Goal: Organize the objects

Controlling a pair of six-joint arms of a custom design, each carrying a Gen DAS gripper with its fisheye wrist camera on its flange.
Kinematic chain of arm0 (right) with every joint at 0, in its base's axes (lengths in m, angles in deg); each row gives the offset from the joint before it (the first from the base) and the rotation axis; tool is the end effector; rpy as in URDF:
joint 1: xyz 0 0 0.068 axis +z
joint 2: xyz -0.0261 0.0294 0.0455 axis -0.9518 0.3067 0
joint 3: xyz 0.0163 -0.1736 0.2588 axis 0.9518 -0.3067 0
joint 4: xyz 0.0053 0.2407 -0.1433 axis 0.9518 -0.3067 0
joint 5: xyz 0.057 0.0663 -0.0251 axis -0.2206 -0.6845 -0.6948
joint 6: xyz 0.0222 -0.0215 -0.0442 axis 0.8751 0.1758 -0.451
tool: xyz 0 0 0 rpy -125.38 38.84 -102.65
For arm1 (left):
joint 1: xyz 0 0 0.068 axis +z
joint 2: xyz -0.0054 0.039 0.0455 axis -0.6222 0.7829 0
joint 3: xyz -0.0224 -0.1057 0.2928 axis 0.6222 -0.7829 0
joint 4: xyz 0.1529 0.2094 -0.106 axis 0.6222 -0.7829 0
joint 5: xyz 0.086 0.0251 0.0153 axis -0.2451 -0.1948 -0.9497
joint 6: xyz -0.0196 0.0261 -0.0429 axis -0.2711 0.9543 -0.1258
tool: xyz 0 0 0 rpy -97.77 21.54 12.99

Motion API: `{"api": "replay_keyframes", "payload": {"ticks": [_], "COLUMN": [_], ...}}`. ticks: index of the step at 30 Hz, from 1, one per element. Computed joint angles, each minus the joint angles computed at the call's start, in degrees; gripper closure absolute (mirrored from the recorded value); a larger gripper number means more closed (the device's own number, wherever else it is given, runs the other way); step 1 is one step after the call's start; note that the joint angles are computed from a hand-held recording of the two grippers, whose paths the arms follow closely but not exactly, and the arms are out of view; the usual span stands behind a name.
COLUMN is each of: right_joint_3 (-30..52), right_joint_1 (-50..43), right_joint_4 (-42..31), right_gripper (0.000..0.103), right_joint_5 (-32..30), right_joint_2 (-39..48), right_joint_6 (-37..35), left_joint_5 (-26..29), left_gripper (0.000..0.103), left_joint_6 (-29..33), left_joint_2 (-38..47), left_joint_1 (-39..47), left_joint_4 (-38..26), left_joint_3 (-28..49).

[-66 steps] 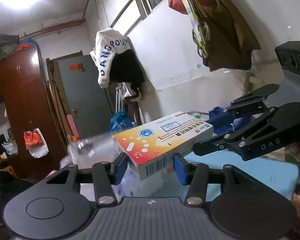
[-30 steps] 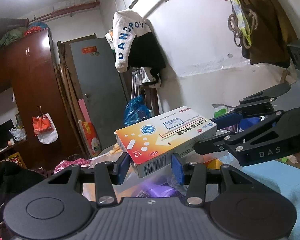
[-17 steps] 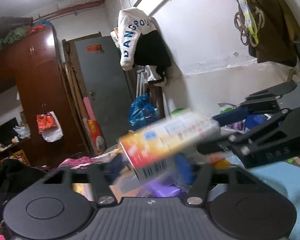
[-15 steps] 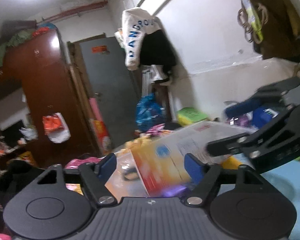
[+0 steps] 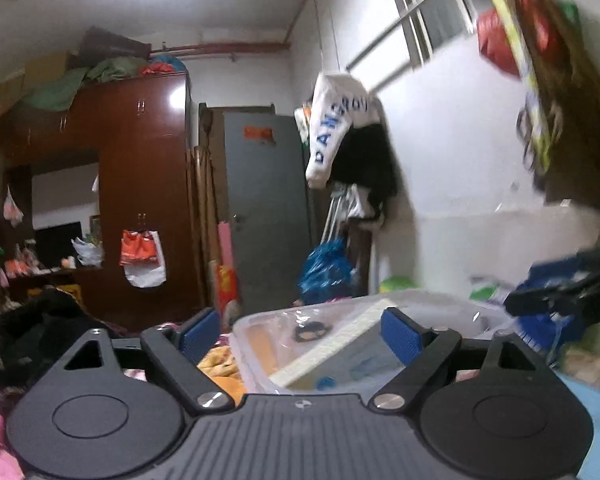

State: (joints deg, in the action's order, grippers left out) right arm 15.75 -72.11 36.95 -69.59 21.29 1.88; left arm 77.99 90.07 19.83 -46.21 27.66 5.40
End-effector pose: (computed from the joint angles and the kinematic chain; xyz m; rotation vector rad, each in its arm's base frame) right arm 0.2848 0.0113 0.2208 -0.2989 1.7935 0.2367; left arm 0.3609 -0.0562 0.2428 0.3372 1.6260 -0.2053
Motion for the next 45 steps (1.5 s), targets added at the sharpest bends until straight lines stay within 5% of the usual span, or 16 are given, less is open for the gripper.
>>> {"api": "replay_keyframes", "payload": {"ticks": [4,7,11,16,19,22,26,30,39,45], "right_joint_3": [-3.7,-10.0,-15.0,-13.2,-16.7,-18.0,-19.0,-18.8,-21.3,-21.8], "right_joint_1": [3.8,10.5,14.7,17.6,17.6,16.0,17.2,14.0,19.9,19.9], "right_joint_4": [-0.8,7.7,9.6,-8.6,-6.0,-8.8,-9.9,-14.7,-13.1,-12.6], "right_gripper": [0.0,0.0,0.0,0.0,0.0,0.0,0.0,0.0,0.0,0.0], "right_joint_5": [9.8,23.7,27.5,28.5,28.5,23.0,26.8,22.2,28.8,27.7], "right_joint_2": [-3.8,-5.4,-10.5,-22.1,-25.7,-27.8,-27.9,-31.1,-33.6,-33.1], "right_joint_6": [2.9,2.5,1.0,-0.8,1.9,5.6,7.7,9.6,10.2,10.8], "left_joint_5": [6.4,4.8,2.4,2.4,0.3,-0.8,-6.3,-8.4,-11.2,-13.6], "left_gripper": [0.0,0.0,0.0,0.0,0.0,0.0,0.0,0.0,0.0,0.0], "left_joint_6": [-1.5,-1.5,-1.8,-2.2,-2.9,-3.8,-2.8,-2.8,-3.3,-3.2], "left_joint_2": [-3.1,-5.9,-10.2,-17.0,-20.5,-23.6,-26.7,-28.2,-27.9,-28.3], "left_joint_1": [0.9,-0.3,-1.4,-2.2,-3.4,-4.6,-7.8,-9.8,-12.7,-14.2], "left_joint_4": [0.9,1.0,0.1,-2.4,-4.9,-6.5,-8.7,-10.8,-12.0,-14.0], "left_joint_3": [-5.6,-9.5,-14.1,-18.2,-20.0,-22.3,-24.1,-24.2,-23.9,-23.6]}}
